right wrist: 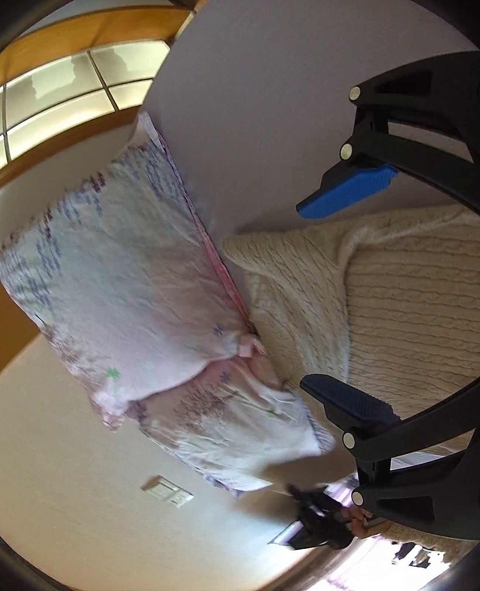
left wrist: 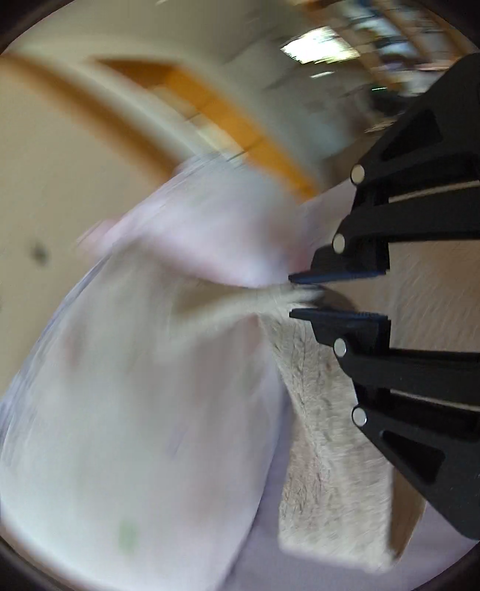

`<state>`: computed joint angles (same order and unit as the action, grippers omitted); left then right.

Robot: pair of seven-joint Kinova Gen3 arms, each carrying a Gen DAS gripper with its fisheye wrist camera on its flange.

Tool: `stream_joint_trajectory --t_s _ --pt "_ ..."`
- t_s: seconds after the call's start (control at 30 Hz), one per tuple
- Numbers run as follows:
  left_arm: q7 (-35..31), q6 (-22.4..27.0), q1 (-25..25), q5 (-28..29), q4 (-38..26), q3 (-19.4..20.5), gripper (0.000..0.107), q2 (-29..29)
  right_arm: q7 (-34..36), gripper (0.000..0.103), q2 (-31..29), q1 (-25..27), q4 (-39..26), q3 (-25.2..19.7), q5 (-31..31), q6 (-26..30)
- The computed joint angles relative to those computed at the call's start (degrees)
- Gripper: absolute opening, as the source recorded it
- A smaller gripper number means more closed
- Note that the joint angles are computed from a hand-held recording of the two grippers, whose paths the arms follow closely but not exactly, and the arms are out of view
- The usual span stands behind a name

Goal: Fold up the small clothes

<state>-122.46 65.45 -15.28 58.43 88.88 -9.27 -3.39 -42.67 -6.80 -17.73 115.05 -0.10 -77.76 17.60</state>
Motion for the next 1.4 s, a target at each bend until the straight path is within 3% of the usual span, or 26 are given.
stream_joint_trajectory --t_s 0.07,0.13,0.2,0.27,0.4,0.5,0.6,0.7,0.83,0.9,0.93,0.97,1.0,1.07,1.13,1.23,1.33,1.4 --pt "0.52 3.45 2.46 -3.06 -1.38 3.14 0.03 1.29 -1.54 0.088 -0.85 -1.16 0.04 2.36 3.96 3.9" --pt "0.16 5.65 3.51 -4.75 0.85 3.06 0.031 -0.04 0.21 0.089 -2.71 -4.32 1.36 7.67 5.46 8.56" --pt "-1.07 7.82 4.04 -5.03 4.81 -1.02 0.043 -3.25 3.25 0.092 -3.92 -7.16 2.89 12.98 4.34 13.22" --pt "-2.82 11.84 4.44 -5.22 8.08 -6.32 0.049 -6.44 5.35 0.092 -4.93 -9.95 5.16 18.28 3.23 17.88" --pt "-6.94 20.67 2.99 -10.59 14.57 -16.8 0.069 -15.34 4.63 0.092 -6.42 -16.09 9.01 28.9 7.59 27.2" --pt "-8.95 26.89 1.64 -14.31 19.43 -24.7 0.076 -20.6 6.01 0.092 -7.48 -20.02 12.21 36.87 11.51 34.19" --pt "-11.25 31.3 -3.69 -18.02 24.04 -26.84 0.076 -21.52 9.89 0.089 -5.68 -18.17 15.91 40.57 10.44 41.18" --pt "-12.21 31.93 -6.26 -19.05 28.39 -27.31 0.076 -20.73 13.94 0.076 0.11 -10.2 18.26 36.99 7.4 47.24" --pt "-14.37 30.12 -7.79 -16.88 33.49 -26.19 0.074 -18.15 22.48 0.067 8.82 0.41 21.18 28.64 0.24 54.06" --pt "-15.46 29.78 -8.84 -15.13 35.42 -25.36 0.067 -16.44 27.04 0.06 12.17 5.33 22.1 23.33 -2.64 56.56" --pt "-15.5 29.7 -9.33 -14.53 36.08 -24.57 0.067 -15.53 28.34 0.046 12.9 7.17 22.3 20.67 -3.56 56.67" --pt "-15.32 29.46 -9.98 -14.49 36.66 -23.72 0.057 -15.35 29.55 0.021 13.25 8.6 22.41 18.02 -4.21 56.49" --pt "-14.88 28.99 -10.8 -14.94 36.95 -22.32 0.032 -15.02 30.04 0.012 12.89 10.26 22.33 15.36 -4.39 55.94" --pt "-14.95 30.86 -12.25 -14.08 37.94 -22.71 0.007 -13.52 31.71 0.008 10.89 14.48 22.38 10.06 -4.87 55.4" --pt "-14.92 32.41 -13.98 -13.06 37.59 -22.72 0.006 -14.13 32.83 0.008 8.91 19.69 21.78 4.97 -5.96 56.34" --pt "-14.35 34.69 -14.76 -8.69 34.31 -21.37 0.006 -15.33 31.83 0.008 5.12 23.28 17.65 0.96 -8.01 57.81" --pt "-13.48 31.45 -12.4 -3.56 27.38 -19.06 0.006 -15.74 31.71 0.008 2.59 20.54 9.69 -0.44 -13.27 53.22" --pt "-12.98 27.56 -12.73 0.55 22.73 -16.65 0.006 -13.71 31.73 0.008 4.26 19.85 4.38 -1.72 -16.62 50.02"
